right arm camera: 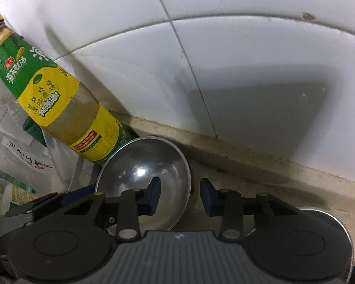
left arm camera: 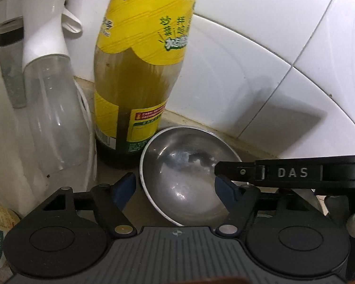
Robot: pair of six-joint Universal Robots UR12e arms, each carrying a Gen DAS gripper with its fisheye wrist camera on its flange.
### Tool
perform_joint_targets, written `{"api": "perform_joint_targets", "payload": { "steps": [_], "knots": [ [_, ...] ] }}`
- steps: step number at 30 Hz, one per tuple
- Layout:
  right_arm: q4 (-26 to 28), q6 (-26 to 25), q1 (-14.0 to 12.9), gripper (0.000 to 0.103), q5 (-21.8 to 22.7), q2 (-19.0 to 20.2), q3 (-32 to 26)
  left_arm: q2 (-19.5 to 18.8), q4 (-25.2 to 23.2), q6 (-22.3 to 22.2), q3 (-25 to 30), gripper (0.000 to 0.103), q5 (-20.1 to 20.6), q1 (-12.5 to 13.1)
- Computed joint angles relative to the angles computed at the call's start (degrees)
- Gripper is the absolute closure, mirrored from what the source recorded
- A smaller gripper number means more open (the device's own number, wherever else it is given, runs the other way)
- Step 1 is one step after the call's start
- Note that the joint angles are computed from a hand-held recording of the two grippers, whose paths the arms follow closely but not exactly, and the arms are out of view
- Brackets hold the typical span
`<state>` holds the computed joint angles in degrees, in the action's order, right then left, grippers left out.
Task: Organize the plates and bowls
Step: 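Close both grippers on the rim of the steel bowl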
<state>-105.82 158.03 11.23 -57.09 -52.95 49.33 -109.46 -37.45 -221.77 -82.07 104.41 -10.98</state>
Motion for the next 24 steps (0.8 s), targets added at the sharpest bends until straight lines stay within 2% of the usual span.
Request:
{"api": "perform_joint_targets", "payload": {
  "steps": [3, 7, 9, 13, 15, 20, 24],
  "knots": [
    [1.2, 0.3, 0.2, 0.067, -0.8, 0.5, -0.9, -0.5, -1.1, 0.8, 0.8, 0.029, 1.3, -0.3],
    [1.2, 0.5, 0.2, 0.066, -0.8, 0.6, -1.0, -0.6, -1.1, 1.9, 0.9, 0.045, 0.7, 0.0],
    [0.4, 1.3, 0.2, 0.066, -1.4, 0.6, -0.8, -0.5, -0.7, 2.3, 0.8, 0.049, -0.4, 0.1],
    [1.3, 1.5, -0.2, 0.066, -0.3, 0.9, -1.2, -1.1, -2.2, 4.6, 1.6, 0.059, 0.3, 0.1],
    [1.0, 1.5, -0.3, 0.066, -0.4, 0.7, -0.7, -1.3, -2.9, 4.5, 2.2, 0.059, -0.5, 0.2],
    [1.6, 2.5, -0.6, 0.066, 0.9, 0.9, -0.8, -2.8, -6.2, 6.1, 4.6, 0.048, -1.3, 0.3],
    [2.5, 2.9, -0.5, 0.066, 0.4, 1.1, -1.4, -3.6, -7.8, 4.8, 4.9, 0.046, -1.8, 0.5]
  ]
}}
